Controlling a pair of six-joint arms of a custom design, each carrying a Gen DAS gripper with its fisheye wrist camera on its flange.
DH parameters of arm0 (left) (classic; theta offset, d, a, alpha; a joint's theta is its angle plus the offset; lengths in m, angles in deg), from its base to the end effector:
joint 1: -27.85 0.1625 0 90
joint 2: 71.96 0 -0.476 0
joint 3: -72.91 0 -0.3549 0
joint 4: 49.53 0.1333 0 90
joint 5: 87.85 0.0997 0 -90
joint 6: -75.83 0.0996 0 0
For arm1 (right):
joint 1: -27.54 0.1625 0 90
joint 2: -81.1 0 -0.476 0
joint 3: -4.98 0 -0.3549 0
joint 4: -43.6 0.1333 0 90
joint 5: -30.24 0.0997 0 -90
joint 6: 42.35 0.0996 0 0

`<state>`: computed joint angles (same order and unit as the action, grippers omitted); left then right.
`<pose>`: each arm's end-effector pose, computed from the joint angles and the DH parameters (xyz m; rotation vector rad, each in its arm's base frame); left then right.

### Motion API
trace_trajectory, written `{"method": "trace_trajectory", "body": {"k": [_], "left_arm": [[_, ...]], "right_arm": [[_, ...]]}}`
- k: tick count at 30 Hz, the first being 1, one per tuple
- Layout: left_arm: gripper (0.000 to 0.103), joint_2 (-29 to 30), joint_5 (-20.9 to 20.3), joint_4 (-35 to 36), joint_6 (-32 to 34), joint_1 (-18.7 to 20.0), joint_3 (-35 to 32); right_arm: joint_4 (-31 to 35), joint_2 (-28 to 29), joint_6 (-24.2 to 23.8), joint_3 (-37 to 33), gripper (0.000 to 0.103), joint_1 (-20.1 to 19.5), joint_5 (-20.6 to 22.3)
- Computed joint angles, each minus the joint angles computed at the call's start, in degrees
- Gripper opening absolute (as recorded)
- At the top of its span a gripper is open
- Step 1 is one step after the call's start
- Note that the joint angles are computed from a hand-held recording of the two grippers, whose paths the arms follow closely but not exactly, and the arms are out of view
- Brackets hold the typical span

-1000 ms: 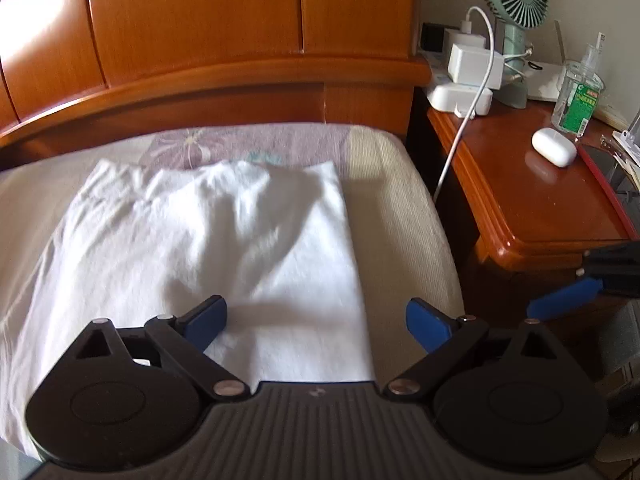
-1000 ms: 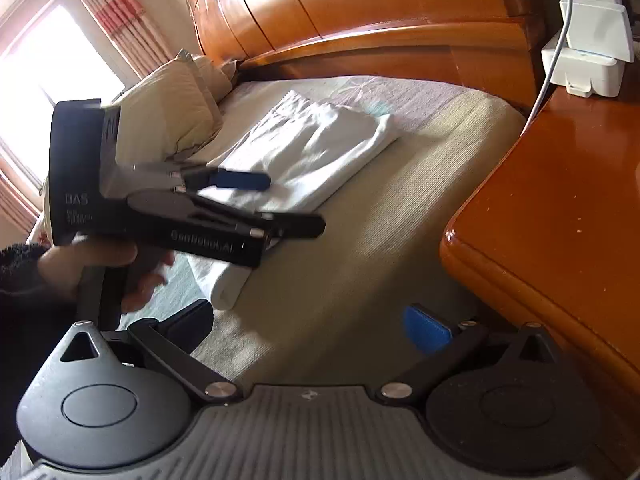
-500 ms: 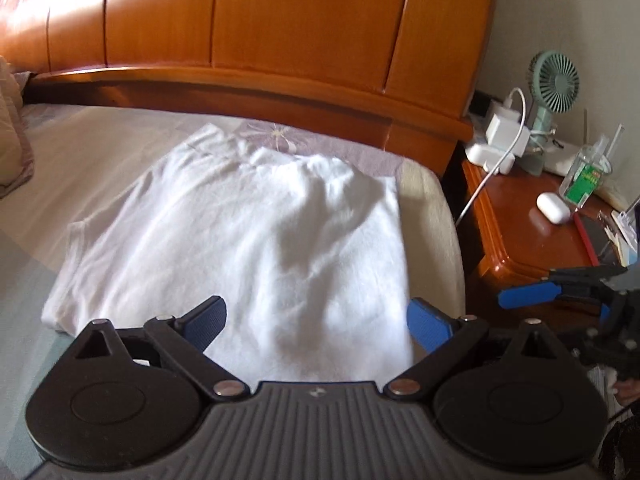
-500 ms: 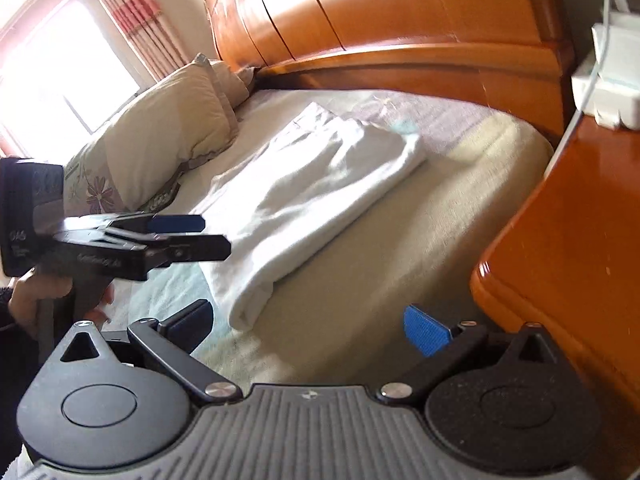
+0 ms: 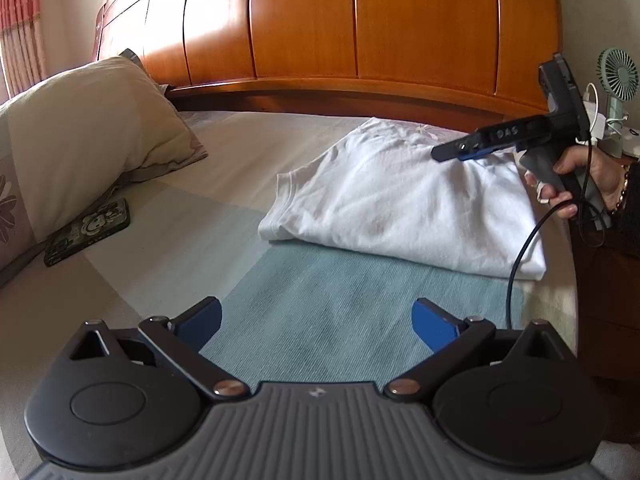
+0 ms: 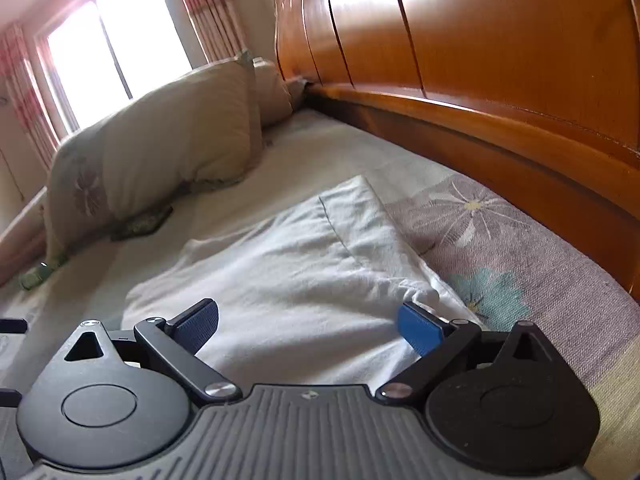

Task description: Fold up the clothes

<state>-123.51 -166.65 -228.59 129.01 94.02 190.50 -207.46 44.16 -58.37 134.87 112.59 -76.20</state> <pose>-0.0907 -0.5832 0.1600 1.7074 2.2363 -0.4843 0.0626 -0.4952 0.1510 -0.0017 -2.2819 1.4497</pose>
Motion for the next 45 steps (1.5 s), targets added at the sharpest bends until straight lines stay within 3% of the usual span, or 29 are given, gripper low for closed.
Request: {"method": "trace_trajectory", "body": {"k": [2,4,8,10,11,15,17,20,23,27,30,34,36,39,45], "left_arm": [[0.101,0.5,-1.1,0.3,0.7,1.0,-0.7],[0.101,0.8,-2.5,1.3,0.5,1.9,-1.3],[0.101,0.5,-4.7,5.3,-2.5,2.7,-2.7],[0.101,-0.6,-5.6,6.8,-3.0,3.1,-2.5],[0.101,-1.2,-6.0,7.4,-3.1,3.3,-2.4],[0.101,-2.5,-7.1,8.3,-3.4,4.3,-2.8],[0.101,-3.0,-7.5,8.7,-4.0,4.8,-3.2],[0.101,-3.9,-7.0,9.2,-5.9,5.0,-3.5],[0.101,-5.5,-6.1,7.1,-4.9,4.7,-2.3],[0.101,-8.1,-6.0,6.3,-6.0,4.3,-1.1],[0.101,-10.1,-5.4,6.5,-8.0,3.6,0.5],[0.101,-13.1,-3.5,6.8,-9.4,2.3,3.0],[0.101,-14.7,-3.2,7.4,-9.6,1.9,4.2],[0.102,-16.6,-2.8,8.2,-9.3,1.4,6.0],[0.102,-20.3,-3.8,9.1,-10.2,-0.2,9.5]], "right_arm": [[-1.7,0.6,1.4,-0.5,0.1,2.2,-4.2],[-0.9,1.2,-0.4,-2.1,0.103,4.8,-8.3],[8.4,1.1,-5.6,-6.6,0.103,7.5,-13.2],[16.6,1.0,-4.1,-10.6,0.102,8.4,-22.1],[18.7,0.9,-3.6,-11.8,0.102,8.8,-24.3],[19.3,1.9,-8.8,-15.4,0.103,11.5,-23.7],[23.1,2.4,-9.4,-17.7,0.103,11.9,-23.7],[32.4,2.6,-2.5,-20.6,0.103,10.8,-27.8],[32.0,1.8,3.1,-19.4,0.103,12.3,-28.4],[31.0,1.5,6.4,-17.1,0.103,16.0,-29.1],[33.1,1.5,11.8,-14.4,0.103,16.7,-26.4],[37.4,2.6,18.1,-12.5,0.103,17.7,-29.5],[35.6,2.7,20.3,-10.6,0.103,19.0,-30.4],[30.4,3.4,22.0,-7.2,0.103,20.6,-28.1],[35.0,4.4,29.5,-5.4,0.103,25.2,-34.0]]}}
